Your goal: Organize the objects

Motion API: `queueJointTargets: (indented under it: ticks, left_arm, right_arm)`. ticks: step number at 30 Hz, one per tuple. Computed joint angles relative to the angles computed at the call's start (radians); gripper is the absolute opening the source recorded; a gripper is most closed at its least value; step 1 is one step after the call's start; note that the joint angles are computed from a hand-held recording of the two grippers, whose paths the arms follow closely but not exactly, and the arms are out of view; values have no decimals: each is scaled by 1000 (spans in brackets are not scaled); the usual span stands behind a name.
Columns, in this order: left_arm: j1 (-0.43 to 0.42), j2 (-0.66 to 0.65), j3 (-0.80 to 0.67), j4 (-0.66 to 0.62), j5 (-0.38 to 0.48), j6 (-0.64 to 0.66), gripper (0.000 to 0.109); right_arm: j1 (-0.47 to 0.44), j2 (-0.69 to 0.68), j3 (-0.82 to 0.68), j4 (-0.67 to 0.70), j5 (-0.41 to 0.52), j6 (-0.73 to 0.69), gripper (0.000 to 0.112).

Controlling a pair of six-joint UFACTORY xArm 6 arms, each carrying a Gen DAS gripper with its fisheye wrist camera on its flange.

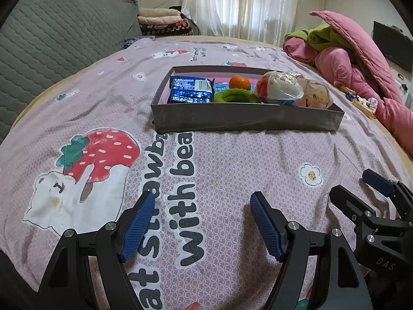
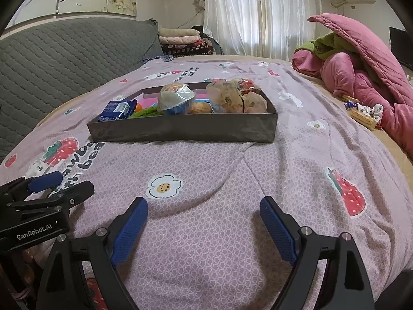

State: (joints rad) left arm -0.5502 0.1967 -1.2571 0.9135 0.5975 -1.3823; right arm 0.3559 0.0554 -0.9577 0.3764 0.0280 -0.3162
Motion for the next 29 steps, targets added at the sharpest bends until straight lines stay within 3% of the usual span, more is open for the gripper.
queueJointTargets:
  ticks: [29]
  left_arm:
    - [6, -3, 9, 4, -21, 3, 77]
  right_arm:
    - [1, 8, -1, 15, -12, -20, 88]
